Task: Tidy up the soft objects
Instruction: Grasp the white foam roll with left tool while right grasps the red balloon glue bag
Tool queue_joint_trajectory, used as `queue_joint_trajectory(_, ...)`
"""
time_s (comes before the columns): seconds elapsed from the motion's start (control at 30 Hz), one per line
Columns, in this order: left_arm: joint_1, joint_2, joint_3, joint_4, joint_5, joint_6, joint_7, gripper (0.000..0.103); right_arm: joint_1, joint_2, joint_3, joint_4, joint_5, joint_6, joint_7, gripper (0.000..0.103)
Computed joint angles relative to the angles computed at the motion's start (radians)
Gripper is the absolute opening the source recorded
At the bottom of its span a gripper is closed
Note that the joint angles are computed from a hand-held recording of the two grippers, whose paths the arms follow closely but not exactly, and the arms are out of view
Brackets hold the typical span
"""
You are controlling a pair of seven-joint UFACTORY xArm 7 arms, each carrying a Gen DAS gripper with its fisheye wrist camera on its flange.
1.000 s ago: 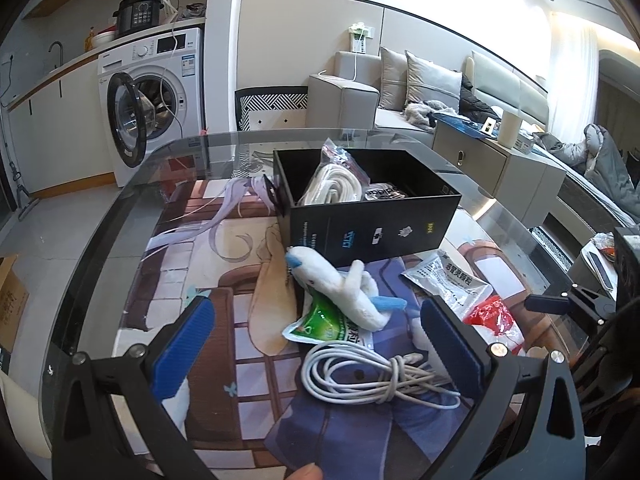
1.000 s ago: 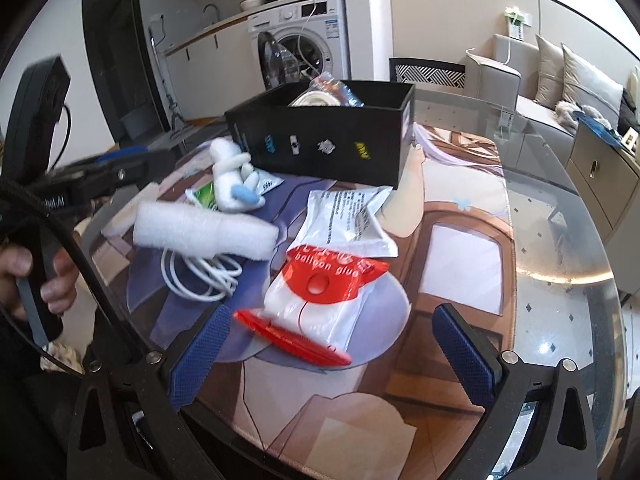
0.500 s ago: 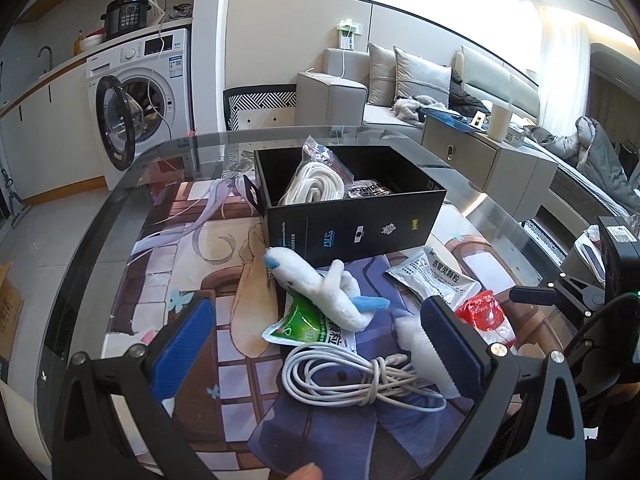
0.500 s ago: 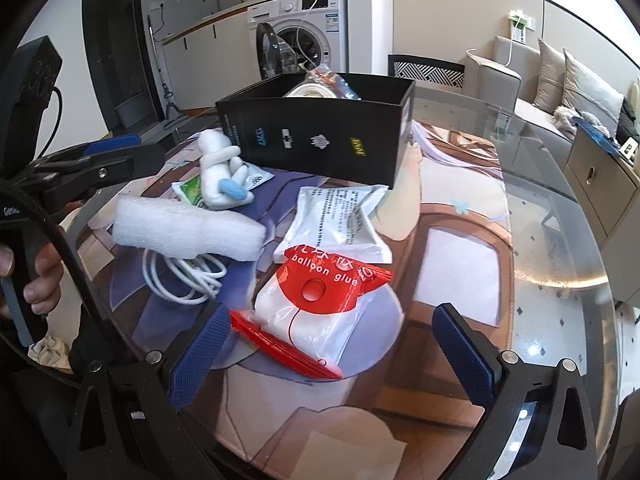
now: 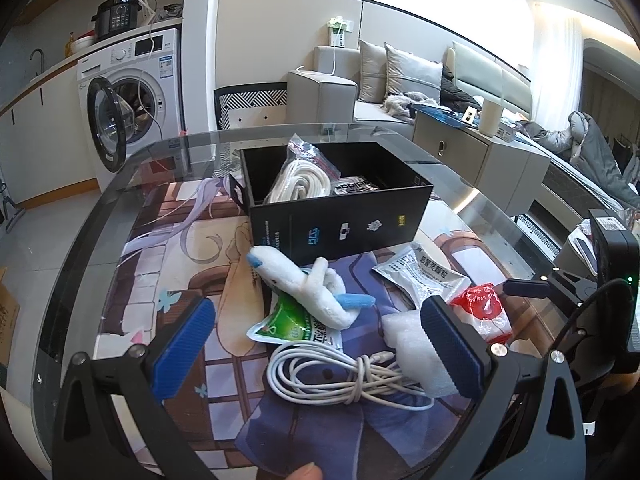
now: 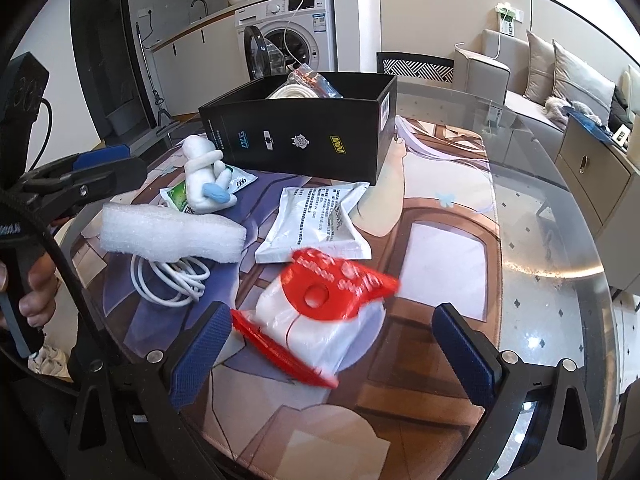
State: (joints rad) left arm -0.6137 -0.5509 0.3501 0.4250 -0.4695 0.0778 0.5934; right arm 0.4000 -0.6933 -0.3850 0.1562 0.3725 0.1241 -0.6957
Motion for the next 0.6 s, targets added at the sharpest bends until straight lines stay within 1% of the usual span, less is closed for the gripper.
queue_joint_trajectory(0.07, -0.012, -0.005, 0.011, 0.001, -0.004, 0.009, 0.006, 0.103, 0.026, 0.004, -0.016, 0.003, 0.006, -0.011, -0.010, 0.102)
queue_joint_trajectory(0.13, -0.016, -0.008, 0.014, 0.002, -0.008, 0.017, 0.012, 0.103, 0.038, 0.005, -0.025, 0.005, 0.007, -0.012, -0.016, 0.099)
queue_joint_trajectory(0.17, -0.017, -0.009, 0.013, 0.002, -0.010, 0.020, 0.014, 0.103, 0.045, 0.003, -0.034, 0.006, 0.008, -0.008, -0.022, 0.093)
queue_joint_trajectory(0.2, -0.018, -0.012, 0.012, 0.002, -0.012, 0.025, 0.017, 0.103, 0.047, 0.001, -0.037, 0.006, 0.010, -0.003, -0.026, 0.090)
queue_joint_trajectory(0.23, -0.017, -0.014, 0.011, 0.001, -0.015, 0.027, 0.021, 0.103, 0.046, 0.003, -0.037, 0.007, 0.012, -0.002, -0.028, 0.090)
queue_joint_trajectory(0.33, -0.021, -0.019, 0.010, 0.001, -0.022, 0.036, 0.034, 0.103, 0.050, -0.008, -0.050, 0.005, 0.019, 0.009, -0.043, 0.084)
queue_joint_trajectory(0.4, -0.020, -0.020, 0.008, 0.001, -0.029, 0.043, 0.040, 0.103, 0.050, -0.020, -0.055, 0.000, 0.024, 0.012, -0.057, 0.075)
queue_joint_trajectory(0.5, -0.028, -0.030, 0.011, 0.001, -0.043, 0.059, 0.058, 0.103, 0.047, -0.036, -0.054, -0.007, 0.027, 0.014, -0.071, 0.071)
queue_joint_trajectory(0.6, -0.025, -0.036, 0.001, 0.000, -0.053, 0.070, 0.074, 0.103, 0.044, -0.046, -0.052, -0.013, 0.030, 0.010, -0.077, 0.069)
